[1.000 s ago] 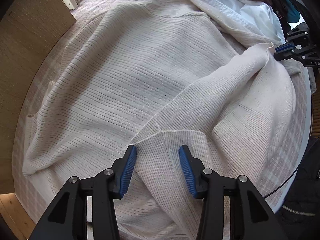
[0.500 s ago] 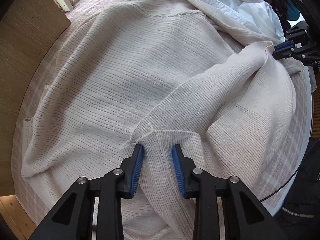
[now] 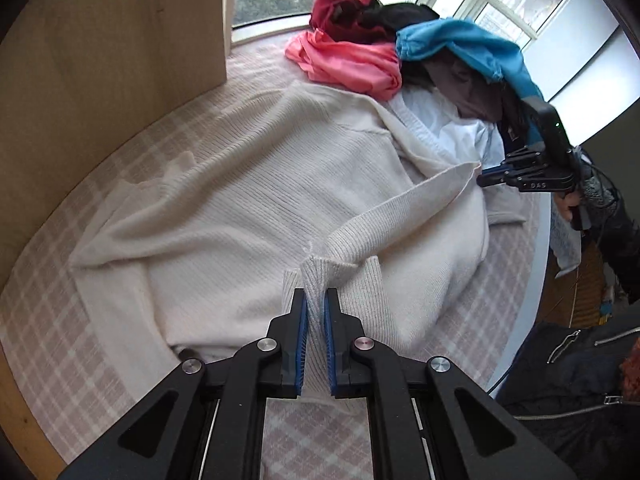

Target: Fold clothes

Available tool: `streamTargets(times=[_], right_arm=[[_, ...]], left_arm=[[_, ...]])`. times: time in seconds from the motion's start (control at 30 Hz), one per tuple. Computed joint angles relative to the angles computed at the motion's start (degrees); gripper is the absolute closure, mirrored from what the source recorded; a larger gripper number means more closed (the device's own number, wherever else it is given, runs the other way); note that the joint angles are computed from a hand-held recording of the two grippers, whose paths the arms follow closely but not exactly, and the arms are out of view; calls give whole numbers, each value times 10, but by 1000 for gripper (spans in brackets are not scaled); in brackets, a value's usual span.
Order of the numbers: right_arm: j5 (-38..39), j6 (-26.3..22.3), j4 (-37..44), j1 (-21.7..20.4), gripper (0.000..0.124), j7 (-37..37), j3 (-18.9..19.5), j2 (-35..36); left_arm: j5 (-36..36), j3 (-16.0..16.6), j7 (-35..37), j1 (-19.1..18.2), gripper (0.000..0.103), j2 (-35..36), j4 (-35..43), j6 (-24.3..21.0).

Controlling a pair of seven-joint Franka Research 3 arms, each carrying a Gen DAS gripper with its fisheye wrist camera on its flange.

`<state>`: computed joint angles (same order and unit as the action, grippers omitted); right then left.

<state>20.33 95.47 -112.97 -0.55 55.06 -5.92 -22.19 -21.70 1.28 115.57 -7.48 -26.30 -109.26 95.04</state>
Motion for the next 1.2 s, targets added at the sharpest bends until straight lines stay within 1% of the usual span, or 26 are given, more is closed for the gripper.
streamTargets(times=[0.07, 0.13, 0.2, 0.27, 0.33, 0.43, 0.57, 0.63, 0.77, 0.87, 0.97, 1.03, 1.13, 1.2], right_arm=[[4, -2, 2, 8, 117, 5, 9, -9], [7, 8, -1, 15, 117, 3, 15, -8], [6, 9, 9, 20, 117, 9, 18, 23], [8, 17, 9, 25, 117, 27, 25, 42], [26, 17, 7, 27, 117, 32, 19, 52], [44, 28, 2, 30, 116, 19, 15, 56], [25, 48, -2, 37, 114, 5, 25, 56], [23, 51, 0, 42, 113, 1, 28, 60], [8, 61, 6, 49, 98, -1, 36, 70], [5, 44, 20, 51, 96, 3, 35, 88], [1, 38, 24, 55, 95, 2, 38, 89], [18, 26, 33, 57, 95, -2, 34, 87], [29, 21, 46, 57, 95, 2, 33, 90], [13, 22, 51, 56, 95, 11, 38, 97]], left_arm=[[0, 6, -4, 6, 98, -11, -3, 4], [10, 6, 4, 7, 98, -18, -21, 6], [29, 1, -5, 13, 98, -18, -37, 7], [9, 11, -11, 13, 98, -21, -57, 11], [4, 10, -14, 14, 98, -20, -74, 20], [9, 7, -12, 14, 98, -12, -85, 22], [13, 2, -7, 14, 98, -1, -88, 21], [12, 1, -3, 13, 98, 3, -84, 18], [15, -2, 1, 15, 98, 11, -81, 13], [18, -4, 1, 18, 98, 15, -81, 12], [20, -6, 1, 19, 98, 16, -84, 11], [21, -6, 1, 20, 98, 16, -85, 10], [22, -7, 4, 20, 98, 16, -84, 7], [22, -7, 5, 20, 98, 17, -83, 7]])
